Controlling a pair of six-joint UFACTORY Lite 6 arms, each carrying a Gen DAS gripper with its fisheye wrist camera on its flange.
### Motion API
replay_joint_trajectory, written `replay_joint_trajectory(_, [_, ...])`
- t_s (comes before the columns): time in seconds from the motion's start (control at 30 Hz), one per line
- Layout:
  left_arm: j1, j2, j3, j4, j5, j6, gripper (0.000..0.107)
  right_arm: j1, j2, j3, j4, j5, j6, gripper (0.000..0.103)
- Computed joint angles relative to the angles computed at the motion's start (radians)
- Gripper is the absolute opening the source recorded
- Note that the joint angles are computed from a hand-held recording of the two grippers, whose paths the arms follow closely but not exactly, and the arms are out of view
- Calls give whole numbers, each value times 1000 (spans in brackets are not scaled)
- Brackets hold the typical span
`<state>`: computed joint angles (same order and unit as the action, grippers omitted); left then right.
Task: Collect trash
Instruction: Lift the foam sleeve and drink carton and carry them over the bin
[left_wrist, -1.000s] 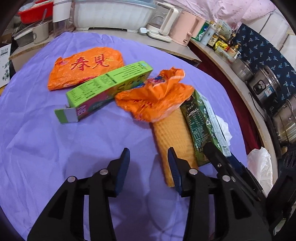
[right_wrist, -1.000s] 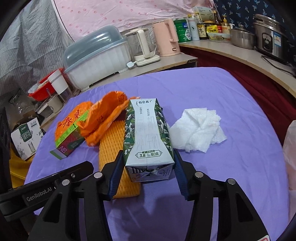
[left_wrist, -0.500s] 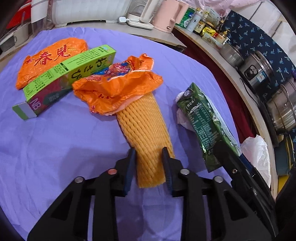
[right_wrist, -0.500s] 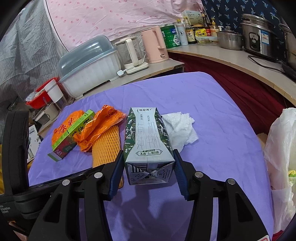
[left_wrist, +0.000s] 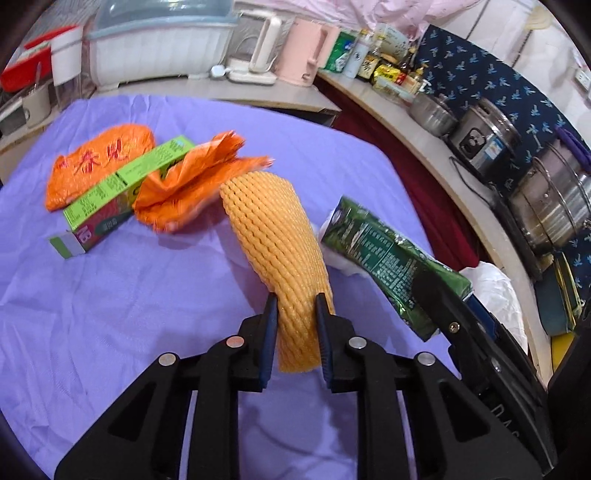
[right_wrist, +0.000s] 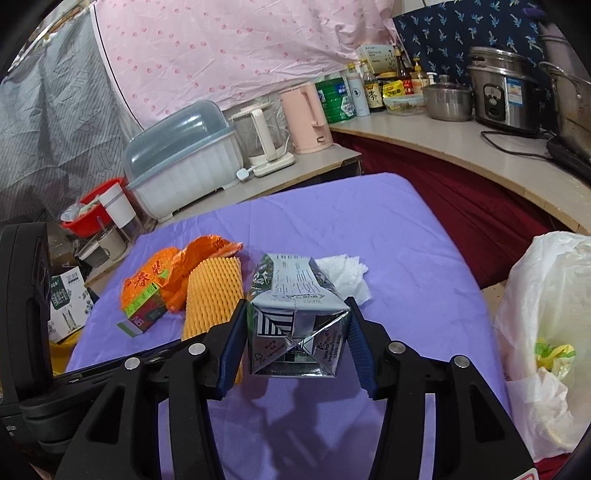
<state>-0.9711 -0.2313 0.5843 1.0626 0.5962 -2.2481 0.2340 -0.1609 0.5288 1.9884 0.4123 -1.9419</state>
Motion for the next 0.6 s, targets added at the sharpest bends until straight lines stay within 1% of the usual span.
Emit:
replay_joint_trajectory(0.03, [-30,-1,24,-20,39,16,19,-20,-31,-9,-48,5,42,49])
replay_joint_trajectory(0.2, [-140,17,127,-74,170,53,19,-136,-163,-35,-282,57,239,49])
replay_joint_trajectory(0.27, [-170,37,173,-85,207,68,19,-194,-211,-44,-363,92,302,49])
replay_joint_trajectory(0.37, [-237,81,263,-97,280,85,19,-302,-279,-53,-468,164,375,49])
replay_joint_trajectory(0.47, [-278,143,358,-104,324,111,19,-451,-324,-47,-556,270,416,49])
replay_joint_trajectory(0.6, [-331,260,523,-112,377,156,19,-653,-323,-13,-620,413,412,49])
